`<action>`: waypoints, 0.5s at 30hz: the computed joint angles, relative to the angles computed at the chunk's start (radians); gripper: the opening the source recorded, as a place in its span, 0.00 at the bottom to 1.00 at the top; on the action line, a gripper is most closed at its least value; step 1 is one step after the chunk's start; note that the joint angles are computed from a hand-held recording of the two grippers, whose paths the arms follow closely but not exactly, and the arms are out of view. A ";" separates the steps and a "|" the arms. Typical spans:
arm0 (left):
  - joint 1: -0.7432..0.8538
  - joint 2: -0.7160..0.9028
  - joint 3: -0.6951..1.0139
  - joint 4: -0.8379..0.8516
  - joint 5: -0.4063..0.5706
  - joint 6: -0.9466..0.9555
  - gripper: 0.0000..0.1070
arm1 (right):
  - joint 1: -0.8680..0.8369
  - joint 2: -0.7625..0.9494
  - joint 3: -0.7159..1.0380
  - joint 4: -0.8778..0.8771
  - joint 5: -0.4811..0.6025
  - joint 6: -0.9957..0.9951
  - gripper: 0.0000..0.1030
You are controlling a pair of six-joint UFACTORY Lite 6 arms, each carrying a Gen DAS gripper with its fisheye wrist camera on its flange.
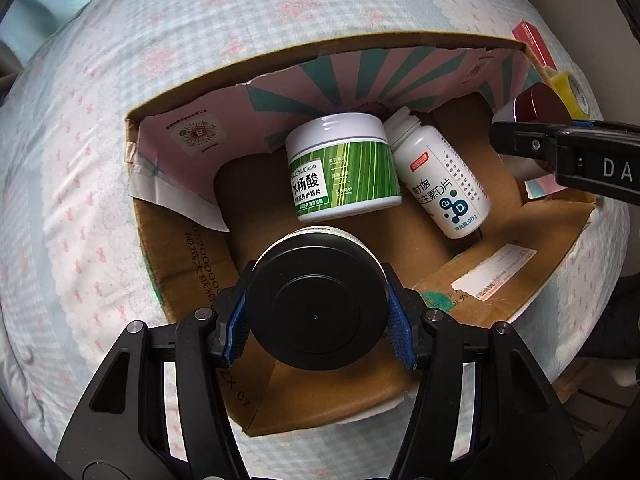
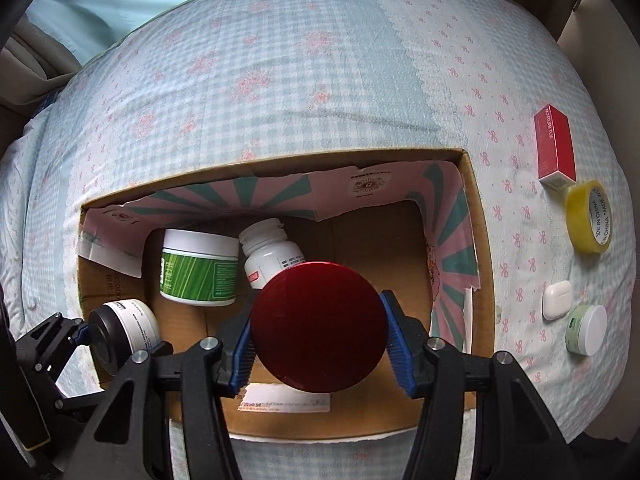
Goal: Organize rigid objects
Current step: 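Release the black-lidded jar and red-lidded jar into the box, both tools opening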
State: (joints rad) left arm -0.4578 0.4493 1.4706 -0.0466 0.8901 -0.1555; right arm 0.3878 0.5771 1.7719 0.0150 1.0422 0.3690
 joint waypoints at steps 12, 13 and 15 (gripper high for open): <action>-0.024 0.028 0.051 0.062 -0.019 -0.010 0.96 | -0.041 0.182 0.152 0.002 -0.008 0.034 0.59; -0.023 0.013 0.052 0.055 -0.020 0.003 0.96 | -0.038 0.189 0.164 -0.006 0.000 0.040 0.69; -0.024 -0.017 0.041 0.059 -0.019 0.007 0.96 | -0.034 0.171 0.153 -0.023 -0.019 0.036 1.00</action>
State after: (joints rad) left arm -0.4823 0.4326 1.5121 0.0128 0.8707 -0.1487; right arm 0.3535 0.7481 1.9247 -0.0075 1.0235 0.4053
